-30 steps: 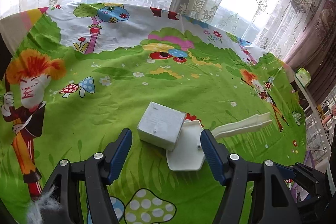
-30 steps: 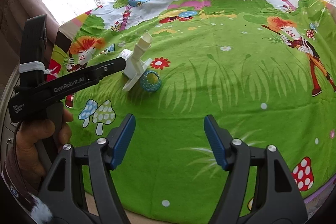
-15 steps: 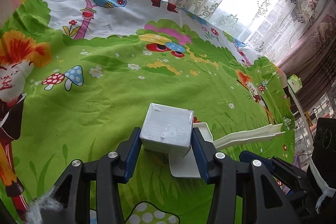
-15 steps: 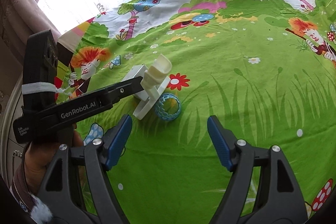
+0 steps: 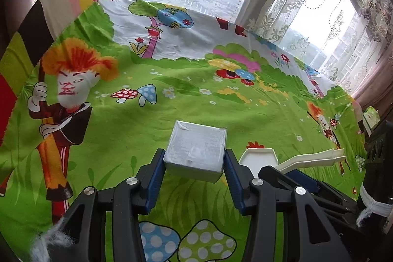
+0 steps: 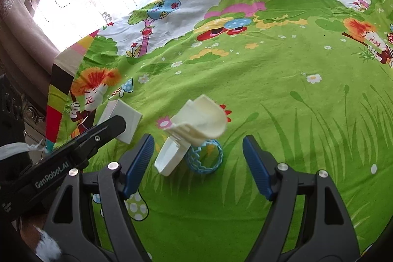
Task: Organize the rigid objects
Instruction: 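Grasp the white cube box with the left tool while the right tool grasps the white bracket, then carry both items into the storage box and open both tools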
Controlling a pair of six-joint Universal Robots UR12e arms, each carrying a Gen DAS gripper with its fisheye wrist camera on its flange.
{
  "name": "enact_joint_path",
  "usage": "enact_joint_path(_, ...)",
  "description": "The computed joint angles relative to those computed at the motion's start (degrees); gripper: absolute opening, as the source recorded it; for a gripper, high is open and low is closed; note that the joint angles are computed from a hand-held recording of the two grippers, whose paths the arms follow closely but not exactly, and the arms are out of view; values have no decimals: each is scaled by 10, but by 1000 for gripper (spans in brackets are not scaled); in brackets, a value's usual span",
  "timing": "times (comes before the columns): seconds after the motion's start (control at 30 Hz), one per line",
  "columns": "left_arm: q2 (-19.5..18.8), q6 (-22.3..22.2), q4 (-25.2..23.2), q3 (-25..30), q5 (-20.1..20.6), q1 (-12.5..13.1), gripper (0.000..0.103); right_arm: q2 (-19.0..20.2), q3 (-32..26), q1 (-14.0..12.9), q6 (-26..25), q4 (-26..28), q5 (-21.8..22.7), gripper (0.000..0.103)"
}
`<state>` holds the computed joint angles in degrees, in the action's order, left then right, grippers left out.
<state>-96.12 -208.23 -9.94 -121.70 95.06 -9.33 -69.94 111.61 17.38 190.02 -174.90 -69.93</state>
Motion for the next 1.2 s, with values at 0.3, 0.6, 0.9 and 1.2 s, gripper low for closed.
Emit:
enact_joint_path(0.3, 9, -17, -13, -5, 34, -19, 48, 7, -6, 10, -38, -3, -43, 45)
enact_joint_path(0.6, 16, -46, -3, -21, 22, -30, 48, -10, 20, 8, -50, -21, -65, 44)
enact_joint_path(0.9, 27, -76, 11, -35, 15, -53, 48, -42, 58, 8, -48, -38, -101, 44)
enact_joint_path(1.2, 38, -92, 15, -40, 17, -81, 48, -88, 104, -8, -40, -56, -106, 44)
